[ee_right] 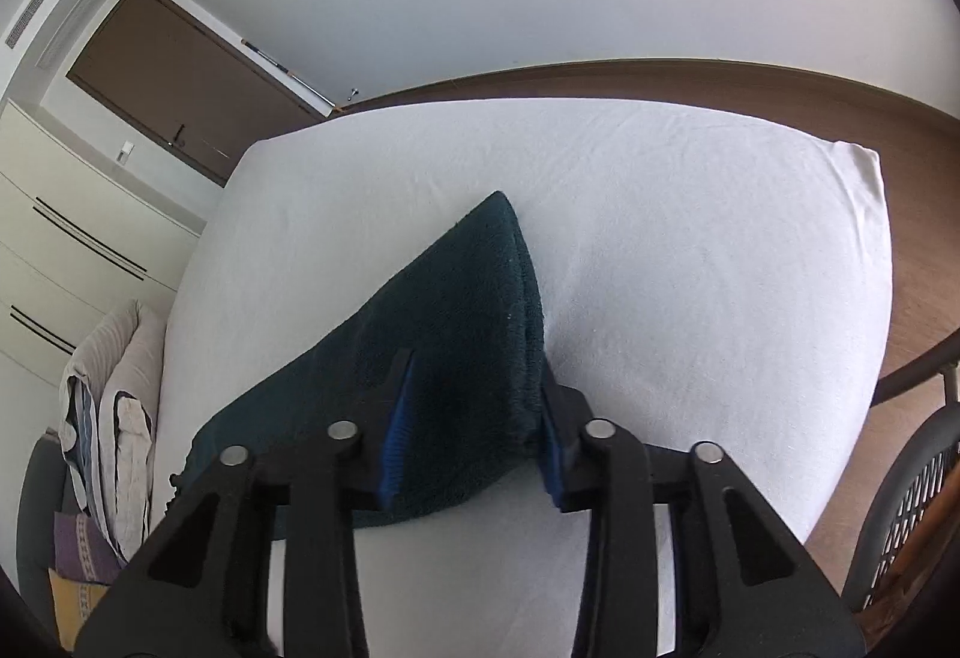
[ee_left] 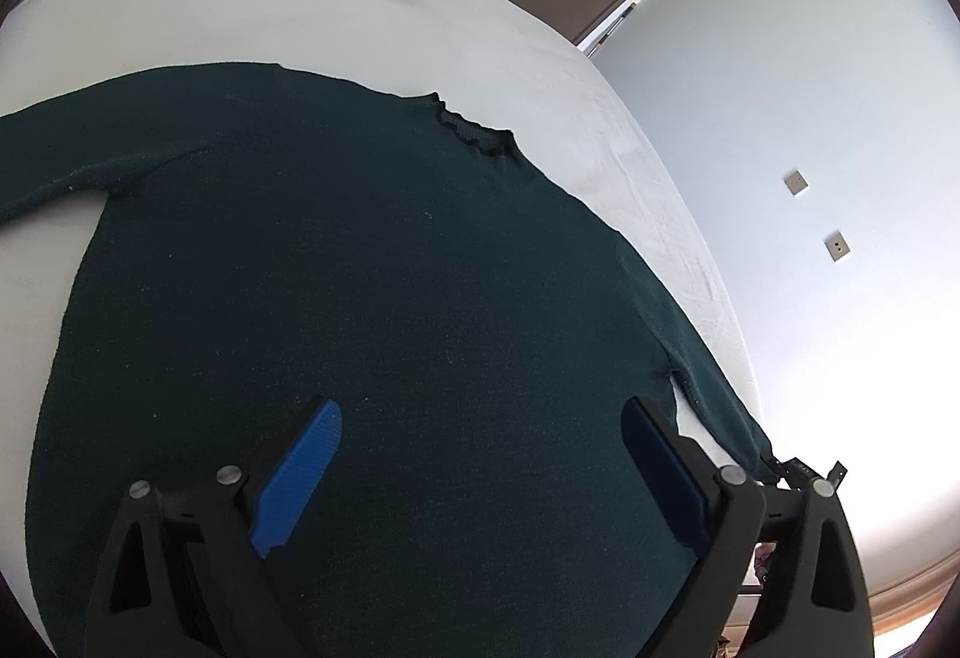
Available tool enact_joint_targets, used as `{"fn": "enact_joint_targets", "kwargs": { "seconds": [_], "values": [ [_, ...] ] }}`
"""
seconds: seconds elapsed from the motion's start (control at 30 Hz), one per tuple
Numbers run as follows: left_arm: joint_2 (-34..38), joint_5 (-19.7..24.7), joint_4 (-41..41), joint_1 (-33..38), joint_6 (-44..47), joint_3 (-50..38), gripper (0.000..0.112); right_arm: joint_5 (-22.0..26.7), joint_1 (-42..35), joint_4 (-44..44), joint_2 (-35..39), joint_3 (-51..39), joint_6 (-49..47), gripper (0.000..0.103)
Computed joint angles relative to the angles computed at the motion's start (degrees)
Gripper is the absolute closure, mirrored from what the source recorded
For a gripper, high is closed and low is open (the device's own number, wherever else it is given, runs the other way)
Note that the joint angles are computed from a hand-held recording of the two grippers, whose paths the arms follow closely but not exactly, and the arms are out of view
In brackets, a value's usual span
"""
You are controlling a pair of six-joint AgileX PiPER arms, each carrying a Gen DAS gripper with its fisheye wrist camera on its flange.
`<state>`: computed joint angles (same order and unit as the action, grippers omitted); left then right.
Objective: Fold small clothes
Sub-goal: 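Grasp a sweater sleeve with the right gripper and fold it across the body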
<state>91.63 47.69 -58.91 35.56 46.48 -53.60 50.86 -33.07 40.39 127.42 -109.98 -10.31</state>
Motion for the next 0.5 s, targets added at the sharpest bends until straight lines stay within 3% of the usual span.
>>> {"fn": "enact_joint_targets", "kwargs": {
  "seconds": [0.07, 0.27, 0.5],
  "values": [
    [0.01, -0.08, 0.22, -0.21, -0.16, -0.49, 0.019, -0.05, 0.78, -1.40, 0.56, -1.35, 1.17, 0.095],
    [1.89, 2.41, -1.31, 1.63, 1.64, -2.30, 0.023, -1.84, 8.17, -5.60, -3.31, -3.70, 2.36, 0.096],
    [3.73, 6.61, -5.25, 5.61, 5.70, -3.65, 0.024, 2.22, 26.25, -7.61, -4.84, -12.75, 1.68, 0.096]
  ]
}}
